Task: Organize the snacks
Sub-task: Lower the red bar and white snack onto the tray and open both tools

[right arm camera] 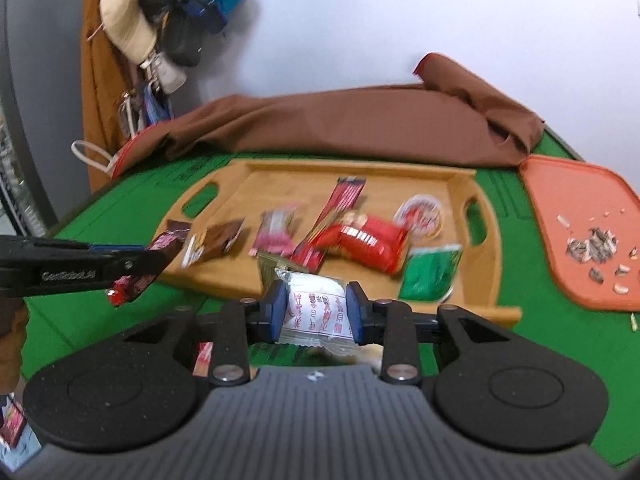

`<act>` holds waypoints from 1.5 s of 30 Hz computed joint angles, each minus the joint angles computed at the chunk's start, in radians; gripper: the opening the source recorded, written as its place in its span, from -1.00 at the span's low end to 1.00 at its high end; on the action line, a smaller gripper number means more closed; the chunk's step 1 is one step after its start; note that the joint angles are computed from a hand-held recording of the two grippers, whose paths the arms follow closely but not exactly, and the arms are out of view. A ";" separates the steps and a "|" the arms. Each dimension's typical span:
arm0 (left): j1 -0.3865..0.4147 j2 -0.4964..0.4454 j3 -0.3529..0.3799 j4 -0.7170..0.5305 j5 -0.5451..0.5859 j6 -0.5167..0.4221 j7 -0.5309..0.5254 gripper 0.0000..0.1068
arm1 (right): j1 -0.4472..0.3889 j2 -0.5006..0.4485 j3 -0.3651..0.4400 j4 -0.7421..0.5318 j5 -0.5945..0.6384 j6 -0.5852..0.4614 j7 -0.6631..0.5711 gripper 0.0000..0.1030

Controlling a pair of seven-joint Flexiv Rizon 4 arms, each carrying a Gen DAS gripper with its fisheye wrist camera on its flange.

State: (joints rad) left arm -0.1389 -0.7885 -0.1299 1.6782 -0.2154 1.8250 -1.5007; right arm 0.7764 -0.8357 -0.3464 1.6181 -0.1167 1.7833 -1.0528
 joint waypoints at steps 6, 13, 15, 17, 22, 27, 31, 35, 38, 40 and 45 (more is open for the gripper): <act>-0.017 -0.020 0.028 -0.077 -0.017 -0.039 0.014 -0.60 | -0.035 -0.019 0.000 -0.079 -0.013 -0.037 0.029 -0.30; -0.012 -0.074 0.031 -0.223 -0.048 -0.156 0.030 -0.60 | -0.077 -0.078 -0.012 -0.229 -0.077 -0.139 0.109 -0.30; -0.031 -0.099 0.062 -0.283 -0.059 -0.204 0.025 -0.60 | -0.122 -0.101 0.033 -0.300 -0.114 -0.202 0.127 -0.30; -0.054 -0.128 0.103 -0.347 -0.064 -0.255 0.013 -0.60 | -0.186 -0.132 0.116 -0.390 -0.149 -0.278 0.125 -0.30; -0.095 -0.222 0.212 -0.537 -0.049 -0.416 -0.071 -0.60 | -0.273 -0.242 0.240 -0.622 -0.221 -0.468 0.119 -0.30; -0.097 -0.302 0.264 -0.689 0.001 -0.532 -0.158 -0.60 | -0.303 -0.359 0.301 -0.839 -0.246 -0.632 0.086 -0.30; -0.087 -0.340 0.269 -0.761 0.045 -0.592 -0.209 -0.60 | -0.306 -0.433 0.317 -0.974 -0.235 -0.718 0.056 -0.30; -0.077 -0.367 0.266 -0.818 0.092 -0.640 -0.251 -0.60 | -0.297 -0.489 0.302 -1.076 -0.236 -0.781 0.041 -0.30; -0.072 -0.380 0.265 -0.850 0.129 -0.667 -0.279 -0.60 | -0.298 -0.525 0.309 -1.143 -0.224 -0.829 0.024 -0.30; -0.067 -0.389 0.258 -0.872 0.146 -0.687 -0.289 -0.60 | -0.299 -0.542 0.314 -1.174 -0.213 -0.851 0.016 -0.30; -0.060 -0.397 0.246 -0.896 0.179 -0.715 -0.298 -0.60 | -0.296 -0.554 0.305 -1.192 -0.198 -0.871 0.008 -0.29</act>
State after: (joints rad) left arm -0.1993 -1.1852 0.1163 0.7824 -0.0360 1.1099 -1.7991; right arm 0.4800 -1.3895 -0.0413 0.4257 -0.3152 0.9125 -1.0448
